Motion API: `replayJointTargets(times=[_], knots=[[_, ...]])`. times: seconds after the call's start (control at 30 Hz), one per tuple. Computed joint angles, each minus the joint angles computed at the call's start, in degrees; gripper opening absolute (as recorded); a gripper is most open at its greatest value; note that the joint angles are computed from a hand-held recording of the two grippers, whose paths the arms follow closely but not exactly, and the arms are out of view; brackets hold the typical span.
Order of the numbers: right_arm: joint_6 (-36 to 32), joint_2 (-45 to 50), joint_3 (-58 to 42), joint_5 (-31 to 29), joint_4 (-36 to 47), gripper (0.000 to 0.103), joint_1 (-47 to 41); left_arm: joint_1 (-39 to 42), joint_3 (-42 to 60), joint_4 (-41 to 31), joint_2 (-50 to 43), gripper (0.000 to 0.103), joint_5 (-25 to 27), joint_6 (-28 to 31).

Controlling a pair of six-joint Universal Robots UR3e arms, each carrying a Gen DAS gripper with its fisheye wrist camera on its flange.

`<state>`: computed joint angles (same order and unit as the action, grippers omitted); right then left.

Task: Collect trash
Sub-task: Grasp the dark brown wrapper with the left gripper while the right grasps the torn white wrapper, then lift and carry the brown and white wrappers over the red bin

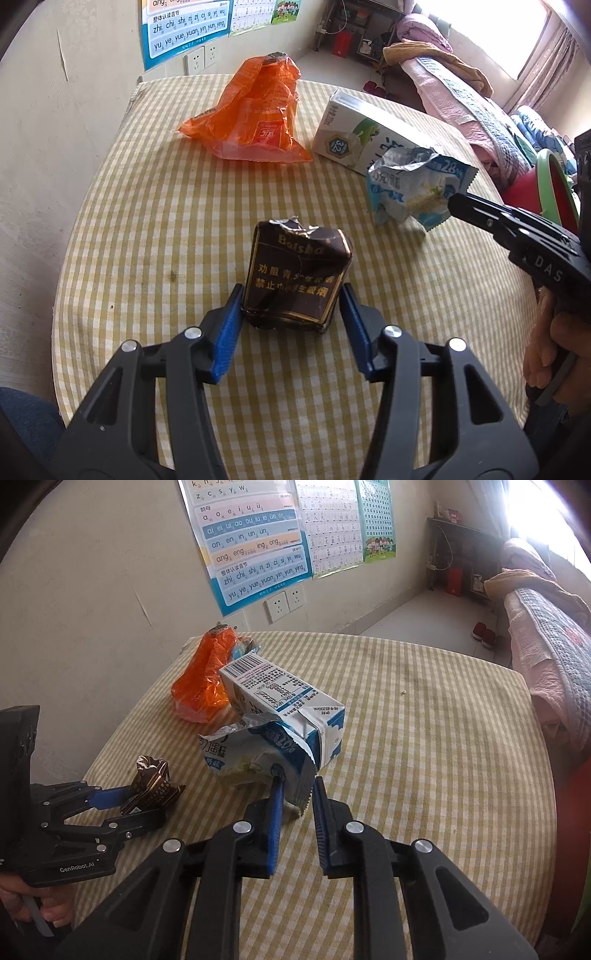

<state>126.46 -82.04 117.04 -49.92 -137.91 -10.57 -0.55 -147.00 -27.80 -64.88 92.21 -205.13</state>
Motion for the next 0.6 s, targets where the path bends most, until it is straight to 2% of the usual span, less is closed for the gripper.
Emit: replayJointTargets(times=[0.07, 0.2, 0.6], knots=[[-1.4, -0.9, 0.1, 1.5, 1.9, 0.003, -0.7, 0.1, -0.1, -0.1, 0.1, 0.049, 0.0, 0.1], [-3.0, -2.3, 0.9, 2.1, 3.1, 0.001, -1.0, -0.3, 0.2, -0.7, 0.5, 0.049, 0.3, -0.1], [-11.3, -11.1, 2.8, 6.5, 15.4, 0.001, -6.6, -5.0, 3.6, -4.9, 3.0, 0.049, 4.2, -3.0]])
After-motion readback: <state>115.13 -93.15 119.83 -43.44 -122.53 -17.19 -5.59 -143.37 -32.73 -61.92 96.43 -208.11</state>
